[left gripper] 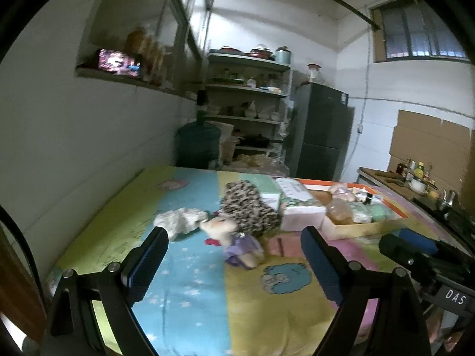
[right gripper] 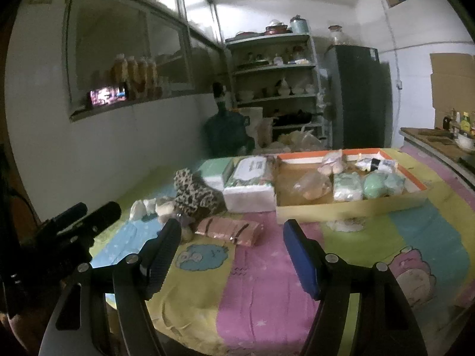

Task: Organize soft objects
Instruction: 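Move both tools down toward the purple-dress teddy and white fluffy plush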

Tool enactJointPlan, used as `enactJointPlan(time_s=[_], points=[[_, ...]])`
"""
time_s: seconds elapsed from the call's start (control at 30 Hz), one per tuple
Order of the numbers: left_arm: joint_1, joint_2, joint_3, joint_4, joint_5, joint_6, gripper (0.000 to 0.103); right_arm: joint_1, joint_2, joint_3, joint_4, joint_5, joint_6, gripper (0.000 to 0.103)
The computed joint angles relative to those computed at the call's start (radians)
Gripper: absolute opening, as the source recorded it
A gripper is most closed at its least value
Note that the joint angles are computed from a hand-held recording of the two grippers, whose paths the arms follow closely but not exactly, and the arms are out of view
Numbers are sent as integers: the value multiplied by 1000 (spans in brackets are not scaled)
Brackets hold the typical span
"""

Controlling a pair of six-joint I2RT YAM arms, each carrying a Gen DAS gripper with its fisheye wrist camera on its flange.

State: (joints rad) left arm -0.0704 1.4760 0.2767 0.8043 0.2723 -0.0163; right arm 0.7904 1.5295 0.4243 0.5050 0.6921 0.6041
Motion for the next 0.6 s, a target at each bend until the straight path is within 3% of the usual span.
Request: enactJointPlan(time_s=[0.3,0.43,0.6], points=[[108,97,30,28,66,4,91,-31,132,85,2,-79,-26,73],[147,160,62,31,89,10,91,-103,199,143,4,-204,-119,73],[189,241,115,27,100,9,91,-176,257,203,-8,-323,-148,73]])
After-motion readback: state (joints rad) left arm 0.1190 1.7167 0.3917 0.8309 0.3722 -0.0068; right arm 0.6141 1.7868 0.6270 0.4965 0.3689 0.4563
